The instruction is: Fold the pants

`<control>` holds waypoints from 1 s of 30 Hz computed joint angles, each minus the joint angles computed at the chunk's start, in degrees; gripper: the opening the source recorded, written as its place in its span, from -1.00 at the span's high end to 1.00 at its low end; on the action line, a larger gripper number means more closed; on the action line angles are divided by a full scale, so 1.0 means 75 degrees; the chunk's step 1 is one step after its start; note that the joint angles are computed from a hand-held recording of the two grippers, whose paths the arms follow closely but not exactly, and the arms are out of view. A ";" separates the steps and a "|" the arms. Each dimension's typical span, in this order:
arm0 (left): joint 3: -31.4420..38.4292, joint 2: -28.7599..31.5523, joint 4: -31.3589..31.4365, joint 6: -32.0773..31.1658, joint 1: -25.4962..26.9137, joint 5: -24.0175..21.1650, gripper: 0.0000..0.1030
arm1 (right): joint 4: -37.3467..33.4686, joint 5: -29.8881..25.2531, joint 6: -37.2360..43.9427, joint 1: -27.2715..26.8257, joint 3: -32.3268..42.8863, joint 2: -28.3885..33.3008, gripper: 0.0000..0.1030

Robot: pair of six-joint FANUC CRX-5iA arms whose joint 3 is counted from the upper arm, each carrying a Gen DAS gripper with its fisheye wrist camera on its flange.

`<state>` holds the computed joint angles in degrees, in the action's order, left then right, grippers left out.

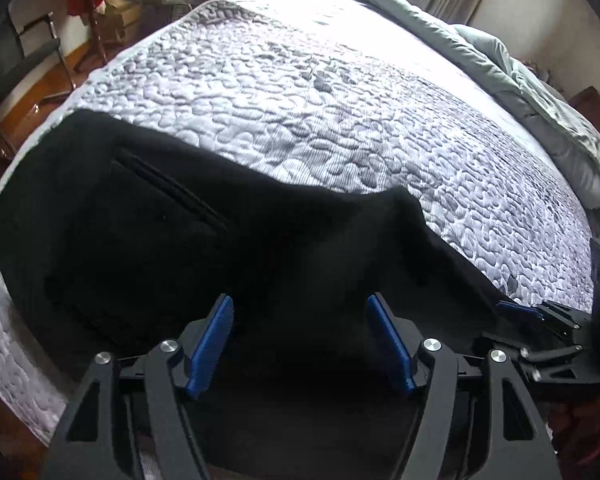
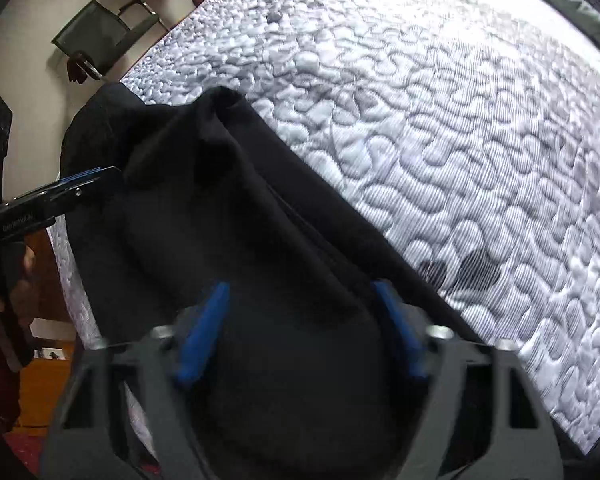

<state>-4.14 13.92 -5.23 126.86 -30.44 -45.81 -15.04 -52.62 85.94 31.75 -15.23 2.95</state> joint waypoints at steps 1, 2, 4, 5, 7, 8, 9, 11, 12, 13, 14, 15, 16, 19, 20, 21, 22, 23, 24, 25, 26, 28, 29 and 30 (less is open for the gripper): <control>0.0101 0.0024 -0.0185 0.0116 -0.0058 -0.0074 -0.41 | 0.0043 -0.0006 0.0018 -0.0001 -0.0001 0.0003 0.53; 0.0174 0.0033 -0.0342 0.0237 -0.0105 -0.0127 -0.44 | -0.0238 -0.0137 0.0230 -0.0182 0.0113 0.0038 0.71; 0.0184 -0.0019 -0.0445 0.0330 -0.0129 -0.0083 -0.45 | -0.0634 -0.0275 0.0515 -0.0451 0.0255 0.0068 0.93; 0.0167 -0.0058 -0.0460 0.0361 -0.0126 -0.0051 -0.45 | -0.0982 -0.0361 0.0736 -0.0660 0.0346 0.0055 0.94; 0.0187 -0.0166 -0.0751 0.0636 -0.0183 -0.0047 -0.47 | -0.1211 -0.0209 0.0913 -0.0801 0.0312 -0.0108 0.94; 0.0248 -0.0208 -0.1010 0.0848 -0.0245 -0.0108 -0.49 | -0.1238 -0.0090 0.0922 -0.0831 0.0295 -0.0196 0.94; 0.0331 -0.0230 -0.1278 0.1047 -0.0314 -0.0201 -0.50 | -0.1259 0.0007 0.0874 -0.0855 0.0300 -0.0223 0.94; 0.0478 -0.0239 -0.1775 0.1435 -0.0457 -0.0374 -0.52 | -0.1110 0.0288 0.0583 -0.0804 0.0300 -0.0222 0.94; 0.0540 -0.0227 -0.1979 0.1567 -0.0514 -0.0444 -0.57 | -0.0853 0.0431 0.0363 -0.0684 0.0271 -0.0179 0.94; 0.0576 -0.0189 -0.2046 0.1558 -0.0529 -0.0485 -0.59 | -0.0536 0.0479 0.0132 -0.0539 0.0252 -0.0094 0.94; 0.0607 -0.0123 -0.2034 0.1478 -0.0522 -0.0538 -0.59 | -0.0261 0.0276 -0.0051 -0.0414 0.0379 0.0168 0.94; 0.0668 -0.0013 -0.2054 0.1415 -0.0528 -0.0670 -0.59 | -0.0118 0.0207 -0.0183 -0.0343 0.0391 0.0306 0.94; 0.0705 0.0060 -0.2077 0.1377 -0.0527 -0.0767 -0.59 | -0.0097 0.0149 -0.0225 -0.0332 0.0425 0.0434 0.92; 0.0505 0.0060 -0.1858 0.1268 -0.0394 -0.0774 -0.59 | -0.0235 -0.0123 -0.0344 -0.0436 0.0614 0.0520 0.71; 0.0384 -0.0023 -0.1839 0.1312 -0.0362 -0.0663 -0.59 | -0.0035 -0.0142 -0.0454 -0.0358 0.0612 0.0424 0.41; 0.0254 -0.0139 -0.1887 0.1415 -0.0348 -0.0555 -0.59 | 0.0171 -0.0075 -0.0465 -0.0243 0.0580 0.0313 0.31; 0.0202 -0.0217 -0.2007 0.1531 -0.0368 -0.0550 -0.59 | 0.0244 -0.0013 -0.0387 -0.0177 0.0595 0.0272 0.27; 0.0197 -0.0260 -0.2142 0.1636 -0.0407 -0.0596 -0.59 | 0.0233 -0.0018 -0.0188 -0.0104 0.0701 0.0264 0.27; 0.0199 -0.0292 -0.2269 0.1724 -0.0441 -0.0642 -0.59 | 0.0206 -0.0037 -0.0120 -0.0057 0.0746 0.0277 0.27; 0.0195 -0.0325 -0.2384 0.1792 -0.0465 -0.0673 -0.59 | 0.0171 -0.0078 -0.0047 -0.0023 0.0884 0.0384 0.26; 0.0184 -0.0350 -0.2417 0.1799 -0.0460 -0.0693 -0.59 | 0.0073 -0.0138 0.0124 -0.0006 0.1099 0.0592 0.26; 0.0142 -0.0363 -0.2406 0.1769 -0.0414 -0.0698 -0.59 | -0.0193 -0.0315 0.0286 -0.0025 0.1421 0.0936 0.15; 0.0136 -0.0360 -0.2396 0.1758 -0.0391 -0.0718 -0.59 | -0.0227 -0.0383 0.0245 0.0007 0.1612 0.1150 0.12; 0.0118 -0.0356 -0.2373 0.1731 -0.0363 -0.0722 -0.59 | -0.0180 -0.0402 0.0182 0.0045 0.1684 0.1285 0.13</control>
<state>-3.25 11.25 -23.03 139.84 -33.16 -51.22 -16.39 -55.64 87.31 32.08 -2.60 12.59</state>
